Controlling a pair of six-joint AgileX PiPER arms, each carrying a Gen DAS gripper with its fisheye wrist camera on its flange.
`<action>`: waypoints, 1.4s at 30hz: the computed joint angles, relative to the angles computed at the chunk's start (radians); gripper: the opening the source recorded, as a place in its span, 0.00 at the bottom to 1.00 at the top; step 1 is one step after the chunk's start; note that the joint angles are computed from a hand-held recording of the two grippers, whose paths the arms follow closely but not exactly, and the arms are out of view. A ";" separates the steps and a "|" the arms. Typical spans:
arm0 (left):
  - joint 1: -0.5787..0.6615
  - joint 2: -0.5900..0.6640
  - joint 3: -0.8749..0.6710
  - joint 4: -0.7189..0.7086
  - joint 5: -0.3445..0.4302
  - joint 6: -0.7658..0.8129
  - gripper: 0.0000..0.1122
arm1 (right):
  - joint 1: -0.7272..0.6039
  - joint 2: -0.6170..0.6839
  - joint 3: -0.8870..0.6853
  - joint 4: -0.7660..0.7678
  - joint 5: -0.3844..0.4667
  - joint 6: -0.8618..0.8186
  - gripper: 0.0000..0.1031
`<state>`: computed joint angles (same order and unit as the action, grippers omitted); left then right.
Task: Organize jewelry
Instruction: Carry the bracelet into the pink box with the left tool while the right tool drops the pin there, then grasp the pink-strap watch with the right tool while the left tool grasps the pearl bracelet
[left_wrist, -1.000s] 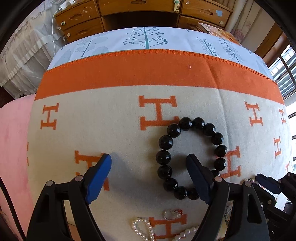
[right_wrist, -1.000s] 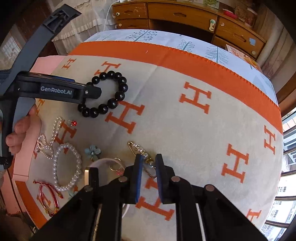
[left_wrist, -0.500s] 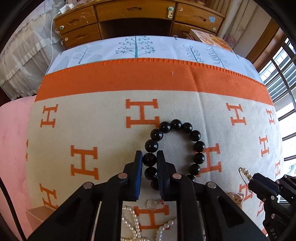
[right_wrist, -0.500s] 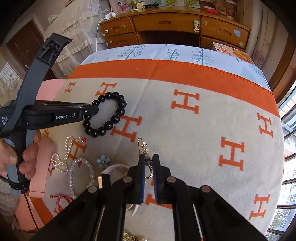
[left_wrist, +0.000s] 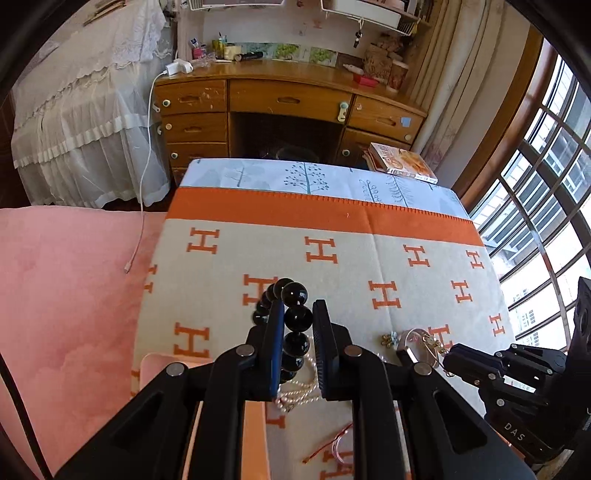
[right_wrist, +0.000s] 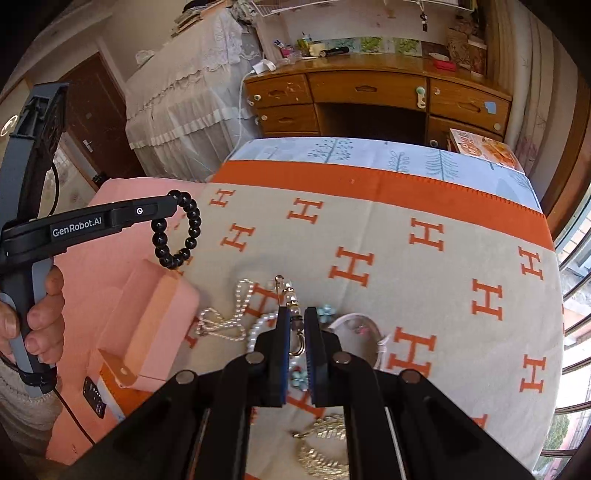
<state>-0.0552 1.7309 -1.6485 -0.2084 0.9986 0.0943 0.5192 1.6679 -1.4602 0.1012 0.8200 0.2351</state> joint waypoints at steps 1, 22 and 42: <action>0.029 -0.032 0.028 -0.024 0.007 0.030 0.11 | 0.025 0.001 -0.007 -0.002 -0.004 0.014 0.07; 0.305 -0.223 0.578 -0.121 -0.125 0.392 0.17 | 0.257 0.487 -0.455 0.061 0.026 0.176 0.08; 0.219 -0.383 0.688 -0.118 -0.240 0.361 0.49 | 0.330 0.197 -0.096 -0.164 -0.179 0.351 0.25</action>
<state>0.1638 1.3481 -0.9601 -0.3261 0.7582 0.4554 0.8489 1.8653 -1.5564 -0.0627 0.6408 0.5863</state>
